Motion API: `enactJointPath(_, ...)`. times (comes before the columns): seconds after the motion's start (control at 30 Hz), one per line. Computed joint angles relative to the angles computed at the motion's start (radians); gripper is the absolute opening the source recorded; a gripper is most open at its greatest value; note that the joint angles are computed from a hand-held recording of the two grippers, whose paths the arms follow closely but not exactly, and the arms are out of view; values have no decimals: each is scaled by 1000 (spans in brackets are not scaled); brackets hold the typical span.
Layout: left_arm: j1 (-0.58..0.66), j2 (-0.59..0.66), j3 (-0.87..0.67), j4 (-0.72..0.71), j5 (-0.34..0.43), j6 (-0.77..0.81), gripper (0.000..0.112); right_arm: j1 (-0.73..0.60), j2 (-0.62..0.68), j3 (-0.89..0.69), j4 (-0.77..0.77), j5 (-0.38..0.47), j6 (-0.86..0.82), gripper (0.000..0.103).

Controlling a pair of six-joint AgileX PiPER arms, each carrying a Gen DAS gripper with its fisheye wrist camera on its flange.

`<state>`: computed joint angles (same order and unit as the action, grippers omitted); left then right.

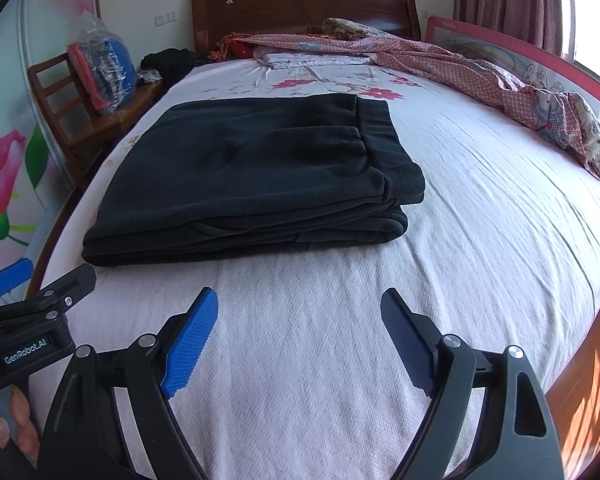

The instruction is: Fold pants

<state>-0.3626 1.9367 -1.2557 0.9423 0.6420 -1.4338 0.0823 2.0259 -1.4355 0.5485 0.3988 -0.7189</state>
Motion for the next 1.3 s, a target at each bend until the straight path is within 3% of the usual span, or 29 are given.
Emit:
enactJointPath(0.2, 0, -1, 0, -5, 1, 7, 101, -2, 1, -7, 3, 14, -1, 83)
enactJointPath(0.3, 13, -7, -2, -42, -20, 43, 101, -21, 11, -40, 28, 72, 5, 83)
enactJointPath(0.37, 4, -2, -26, -45, 36, 65, 101, -38, 30, -87, 45, 147, 8, 83)
enactJointPath(0.43, 2, -23, -11, -19, 34, 49, 101, -58, 40, -109, 82, 188, 12, 83)
enactJointPath(0.6, 54, -127, 95, 21, -157, -44, 101, -69, 45, -125, 70, 213, 31, 83)
enactJointPath(0.77, 112, -158, 105, -175, -261, 120, 101, -76, 42, -124, 49, 221, 53, 83)
enactJointPath(0.87, 128, -179, 149, -169, -336, 101, 101, -85, 49, -132, 43, 233, 56, 83)
enactJointPath(0.93, 114, -172, 137, -181, -291, 114, 101, -88, 52, -134, 43, 239, 57, 83)
enactJointPath(1.17, 75, -165, 132, -112, -232, 96, 100, -84, 55, -133, 42, 246, 48, 83)
enactJointPath(1.3, 80, -161, 119, -144, -207, 118, 101, -89, 59, -141, 46, 255, 55, 83)
